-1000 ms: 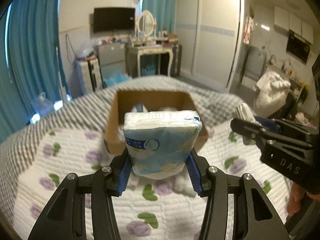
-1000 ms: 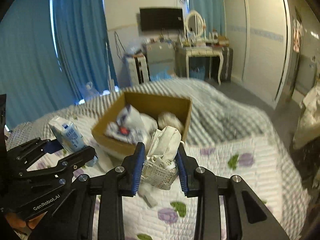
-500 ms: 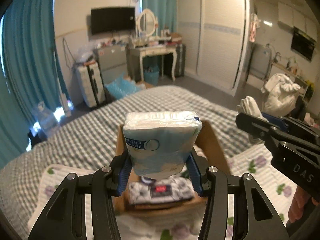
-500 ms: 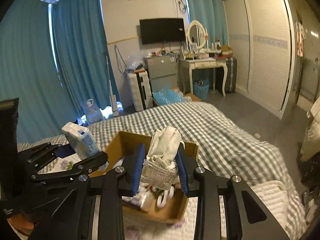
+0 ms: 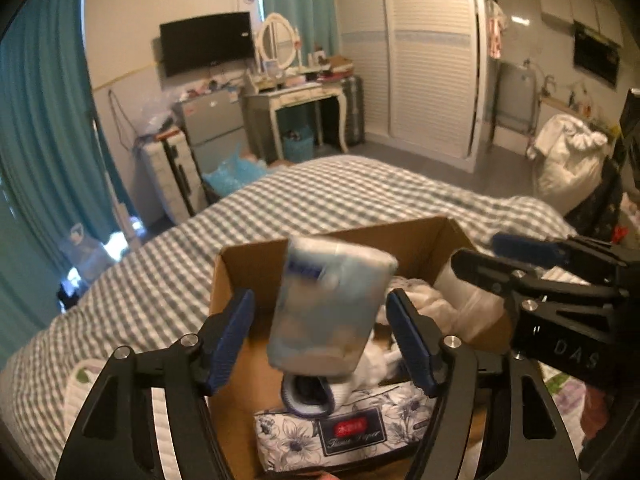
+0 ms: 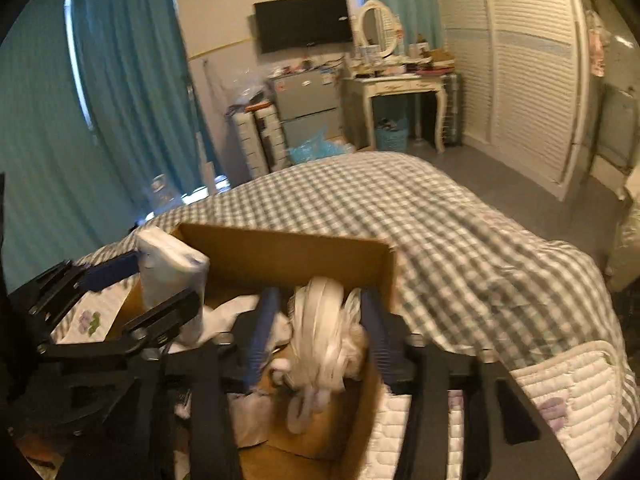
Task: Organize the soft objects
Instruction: 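Lift both items over the box and release them inside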
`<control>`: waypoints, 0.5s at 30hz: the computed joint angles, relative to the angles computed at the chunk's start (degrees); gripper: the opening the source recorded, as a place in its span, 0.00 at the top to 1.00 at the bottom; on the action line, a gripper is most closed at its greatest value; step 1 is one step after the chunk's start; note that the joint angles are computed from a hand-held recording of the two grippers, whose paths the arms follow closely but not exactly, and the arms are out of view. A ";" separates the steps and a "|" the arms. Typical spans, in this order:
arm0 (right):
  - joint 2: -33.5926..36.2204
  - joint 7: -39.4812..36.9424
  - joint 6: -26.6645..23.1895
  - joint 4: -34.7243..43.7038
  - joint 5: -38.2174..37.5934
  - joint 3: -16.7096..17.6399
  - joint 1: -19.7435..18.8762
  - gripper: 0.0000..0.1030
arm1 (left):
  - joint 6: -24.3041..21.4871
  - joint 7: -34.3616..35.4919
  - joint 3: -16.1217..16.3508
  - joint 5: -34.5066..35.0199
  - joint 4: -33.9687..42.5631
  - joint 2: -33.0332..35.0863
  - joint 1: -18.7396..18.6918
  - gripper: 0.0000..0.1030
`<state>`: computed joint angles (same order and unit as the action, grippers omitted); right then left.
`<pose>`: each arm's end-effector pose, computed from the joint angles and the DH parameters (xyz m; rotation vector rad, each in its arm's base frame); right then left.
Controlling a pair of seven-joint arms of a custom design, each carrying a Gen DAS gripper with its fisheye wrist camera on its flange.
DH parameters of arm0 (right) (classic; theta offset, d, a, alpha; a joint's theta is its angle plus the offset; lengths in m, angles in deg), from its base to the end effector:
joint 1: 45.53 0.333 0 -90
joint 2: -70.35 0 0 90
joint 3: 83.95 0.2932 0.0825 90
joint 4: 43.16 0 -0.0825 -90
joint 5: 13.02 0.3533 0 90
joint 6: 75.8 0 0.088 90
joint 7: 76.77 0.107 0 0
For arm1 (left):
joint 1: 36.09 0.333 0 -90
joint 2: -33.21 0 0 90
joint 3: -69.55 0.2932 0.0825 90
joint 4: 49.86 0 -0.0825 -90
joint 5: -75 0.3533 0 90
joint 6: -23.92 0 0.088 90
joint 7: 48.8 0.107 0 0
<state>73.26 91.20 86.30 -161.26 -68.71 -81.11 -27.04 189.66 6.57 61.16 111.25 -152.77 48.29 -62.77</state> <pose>0.5138 0.2453 0.4686 -1.5349 1.7982 -0.6874 0.5085 -0.3885 0.4877 -1.2241 2.1449 -0.9638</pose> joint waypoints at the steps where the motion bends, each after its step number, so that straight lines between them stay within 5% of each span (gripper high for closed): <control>1: -0.56 0.44 -0.16 -0.41 -0.12 -0.06 -0.03 0.39 | -0.68 0.33 -0.36 -1.06 -0.47 -0.85 0.37 0.28; 4: -4.16 0.78 -0.81 -2.50 0.64 0.71 -0.50 0.37 | -1.07 -3.13 0.66 2.45 -2.37 -4.25 0.06 0.28; 12: -19.17 -3.20 -13.47 -5.40 2.01 9.08 -1.39 0.33 | 1.54 -13.24 -3.32 15.85 -13.29 -22.16 5.29 0.28; 15: -24.20 -4.93 -18.42 -5.33 3.49 12.79 -1.47 0.27 | 4.78 -14.81 -4.26 15.52 -19.58 -31.56 7.35 0.16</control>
